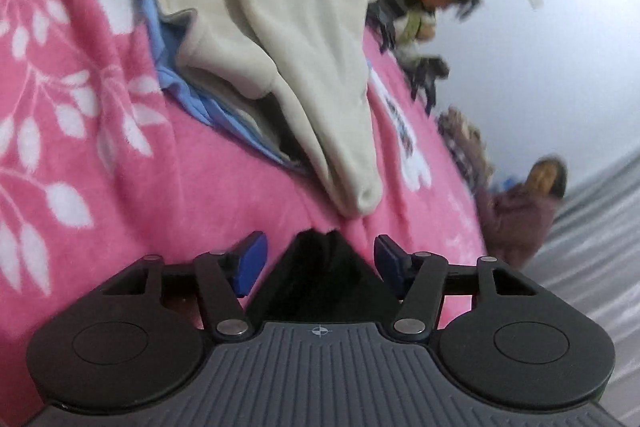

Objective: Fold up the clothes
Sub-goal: 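Open both grippers and lift them off the folded sweatshirt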

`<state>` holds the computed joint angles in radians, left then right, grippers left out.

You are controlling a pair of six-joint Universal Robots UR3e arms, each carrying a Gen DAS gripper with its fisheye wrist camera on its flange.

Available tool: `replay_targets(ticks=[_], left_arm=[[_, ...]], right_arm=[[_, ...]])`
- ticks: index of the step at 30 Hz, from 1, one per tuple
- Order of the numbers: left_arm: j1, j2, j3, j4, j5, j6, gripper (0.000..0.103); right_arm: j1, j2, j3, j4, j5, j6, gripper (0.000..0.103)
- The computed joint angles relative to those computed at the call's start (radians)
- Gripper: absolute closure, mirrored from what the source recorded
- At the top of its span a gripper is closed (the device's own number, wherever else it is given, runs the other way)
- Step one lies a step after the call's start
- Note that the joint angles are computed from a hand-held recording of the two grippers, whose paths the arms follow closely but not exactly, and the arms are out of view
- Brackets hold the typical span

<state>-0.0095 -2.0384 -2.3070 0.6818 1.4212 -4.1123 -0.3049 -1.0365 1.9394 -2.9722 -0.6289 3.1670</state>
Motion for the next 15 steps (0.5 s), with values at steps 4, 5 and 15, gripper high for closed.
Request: replay_targets(ticks=[4,5,15], left_arm=[[-0.025,0.01,-0.008,-0.048,0.065,0.045,0.095],[-0.03,0.0,-0.015,-0.028,0.081,0.025,0.097],[-0.192,0.059,0.057,-0.038,0.309,0.061,0.058]], right_arm=[[0.01,0.006,0.086,-0.2,-0.045,0.088,0.1],[0.022,0.007,0.1,-0.245,-0.072,0.095,0.101],[-0.033,0.04,0.119,-0.274,-0.003,0.1,0.1]])
